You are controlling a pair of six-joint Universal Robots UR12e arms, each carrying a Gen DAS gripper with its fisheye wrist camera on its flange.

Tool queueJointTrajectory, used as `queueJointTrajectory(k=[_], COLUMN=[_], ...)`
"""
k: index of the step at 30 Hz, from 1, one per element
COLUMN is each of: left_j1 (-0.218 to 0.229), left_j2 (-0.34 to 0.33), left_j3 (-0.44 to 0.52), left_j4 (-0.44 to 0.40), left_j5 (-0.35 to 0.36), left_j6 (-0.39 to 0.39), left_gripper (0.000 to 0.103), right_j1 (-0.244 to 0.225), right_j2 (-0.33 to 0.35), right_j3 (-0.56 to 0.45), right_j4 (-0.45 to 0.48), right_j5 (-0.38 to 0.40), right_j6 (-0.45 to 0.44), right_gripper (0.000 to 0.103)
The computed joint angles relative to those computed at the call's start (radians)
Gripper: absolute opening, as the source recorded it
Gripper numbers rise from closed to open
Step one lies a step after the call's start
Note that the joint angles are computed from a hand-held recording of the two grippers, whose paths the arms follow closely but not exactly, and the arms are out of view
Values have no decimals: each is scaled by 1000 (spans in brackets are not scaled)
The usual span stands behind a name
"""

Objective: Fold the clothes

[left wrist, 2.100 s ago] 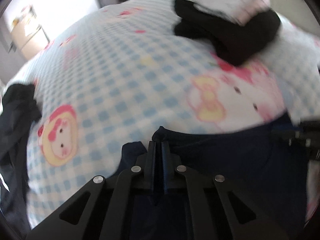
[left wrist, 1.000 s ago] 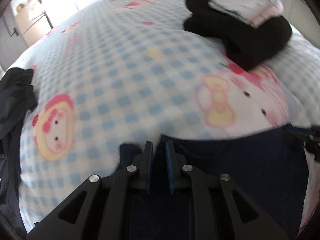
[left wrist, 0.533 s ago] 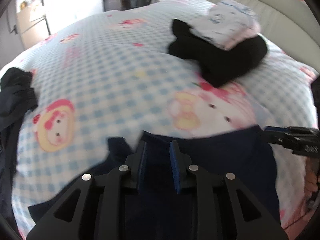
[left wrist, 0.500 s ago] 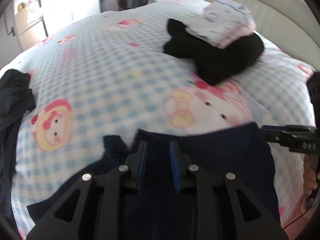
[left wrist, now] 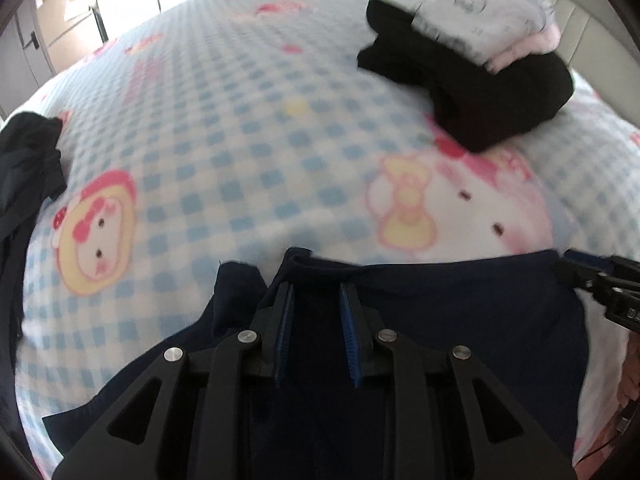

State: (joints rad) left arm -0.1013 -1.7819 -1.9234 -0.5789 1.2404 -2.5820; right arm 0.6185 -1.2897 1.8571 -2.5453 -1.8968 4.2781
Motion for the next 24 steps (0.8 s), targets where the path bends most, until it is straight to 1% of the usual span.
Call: queueJointTrajectory(k=[1,4,5,7,9,11,12,13,14,15,16,17,18,20,21,22,23,24], left_j1=[6,19,24,36,43,46,48,49,45,41,34,25,17,8,14,25,35,43], left_j2=[13,38,47,56,58,59,58,56,52,48,48,43,39,23,20,23,25,31], left_j3=[-18,-45,-50,-49,-51,-53,-47,-41,-34,-27,-32,-36,-40,-35,-25,-25,-25,-33], left_j4=[33,74,74,56,55,52,19,-14,-49,-82,-75,-51,-27,9,-6,8,24,64], left_j5=[-26,-64,-72,-92,-109,-118,-126,-133,-122,-109,-81,-46,-10,49,33,4,-24,-45], left_j6=[6,3,0,-3,0,7,18,30,47,63,73,78,83,58,37,4,-29,-54], left_gripper=[25,26,26,26,26,26,27,30,36,37,37,37,37,37,37,37,37,37], right_j1=[-6,-11,-12,-10,-2,4,3,0,-2,-4,-6,-7,-5,0,3,6,5,1], right_j2=[-4,-6,-6,-1,6,15,20,26,32,37,40,40,39,35,33,32,27,19], right_j3=[10,25,28,36,32,23,16,8,0,-11,-15,-13,-15,-23,-27,-32,-26,-12], right_j4=[-21,-78,-100,-173,-214,-230,-223,-207,-177,-135,-112,-105,-90,-41,-17,7,2,-28], right_j5=[19,53,62,70,49,41,55,74,89,101,106,105,92,45,23,0,-4,7], right_j6=[6,-2,-9,-20,-32,-62,-72,-83,-84,-77,-70,-61,-55,-45,-40,-35,-25,-11], right_gripper=[39,39,39,39,40,47,53,54,54,54,54,53,52,51,51,51,51,51])
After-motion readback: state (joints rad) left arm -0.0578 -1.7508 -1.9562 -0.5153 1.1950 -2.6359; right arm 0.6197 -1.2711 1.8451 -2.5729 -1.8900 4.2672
